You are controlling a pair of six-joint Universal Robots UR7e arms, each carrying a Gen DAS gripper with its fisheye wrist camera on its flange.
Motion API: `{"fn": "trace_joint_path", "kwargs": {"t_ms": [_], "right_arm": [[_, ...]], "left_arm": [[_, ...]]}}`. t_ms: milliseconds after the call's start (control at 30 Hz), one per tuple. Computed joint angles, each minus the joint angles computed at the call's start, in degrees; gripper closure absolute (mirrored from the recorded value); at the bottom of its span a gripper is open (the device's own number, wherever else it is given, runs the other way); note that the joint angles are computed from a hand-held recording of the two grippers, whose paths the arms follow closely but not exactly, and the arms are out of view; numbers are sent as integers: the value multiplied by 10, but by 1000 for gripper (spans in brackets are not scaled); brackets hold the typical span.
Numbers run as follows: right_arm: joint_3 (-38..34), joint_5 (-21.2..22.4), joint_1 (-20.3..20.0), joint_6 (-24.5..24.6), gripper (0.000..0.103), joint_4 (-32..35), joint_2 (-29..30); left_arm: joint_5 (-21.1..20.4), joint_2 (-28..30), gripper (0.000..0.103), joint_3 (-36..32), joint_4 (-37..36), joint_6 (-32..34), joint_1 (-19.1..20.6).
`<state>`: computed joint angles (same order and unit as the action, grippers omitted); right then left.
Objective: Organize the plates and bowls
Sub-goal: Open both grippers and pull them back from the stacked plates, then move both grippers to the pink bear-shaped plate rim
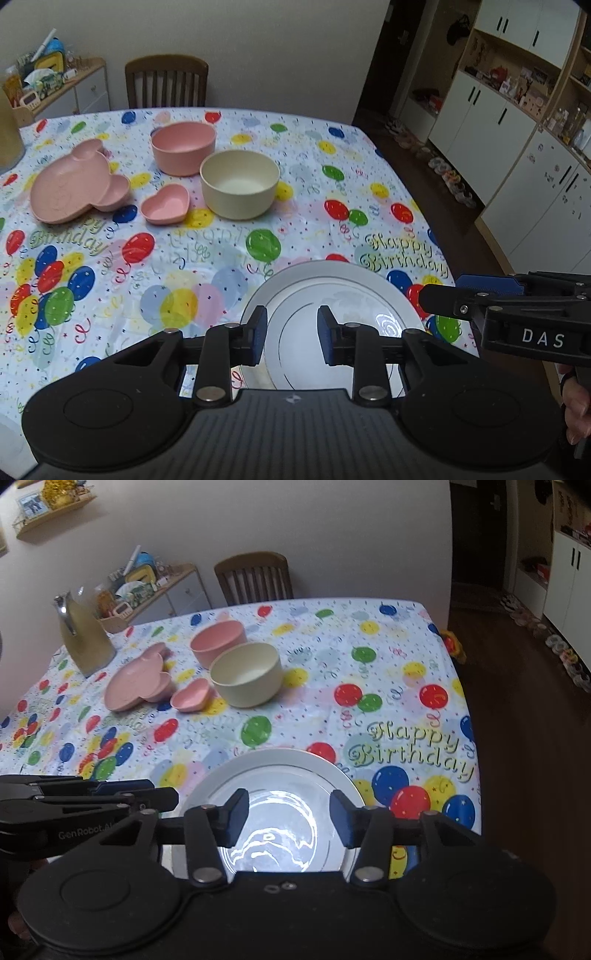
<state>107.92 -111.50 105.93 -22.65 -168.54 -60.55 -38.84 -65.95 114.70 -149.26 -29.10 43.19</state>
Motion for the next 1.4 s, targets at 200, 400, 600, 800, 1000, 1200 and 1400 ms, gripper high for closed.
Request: {"fn": "trace_joint_path", "kwargs": {"t_ms": [200,400,600,800,1000,1200,1400], "right_arm": [[3,28,8,-51,43,-21,-9],[1,65,15,-93,28,-23,-13],[-6,86,27,-120,10,-45,-2],[-32,99,44,-125,0,-69,28],[-85,88,69,-128,0,-84,88],[-166,66,94,-107,0,-68,166],[-260,48,110,-84,0,-37,249]], "left_arm": [[56,-11,36,22,-25,-30,-29],[100,-31,33,33,-2,-80,-48],[143,-56,28,40,24,-112,-56],[174,-78,22,36,19,-82,-41],[182,-83,16,23,-84,27,-3],[167,-82,15,-9,-148,125,53],[135,-79,15,-49,-186,204,113]]}}
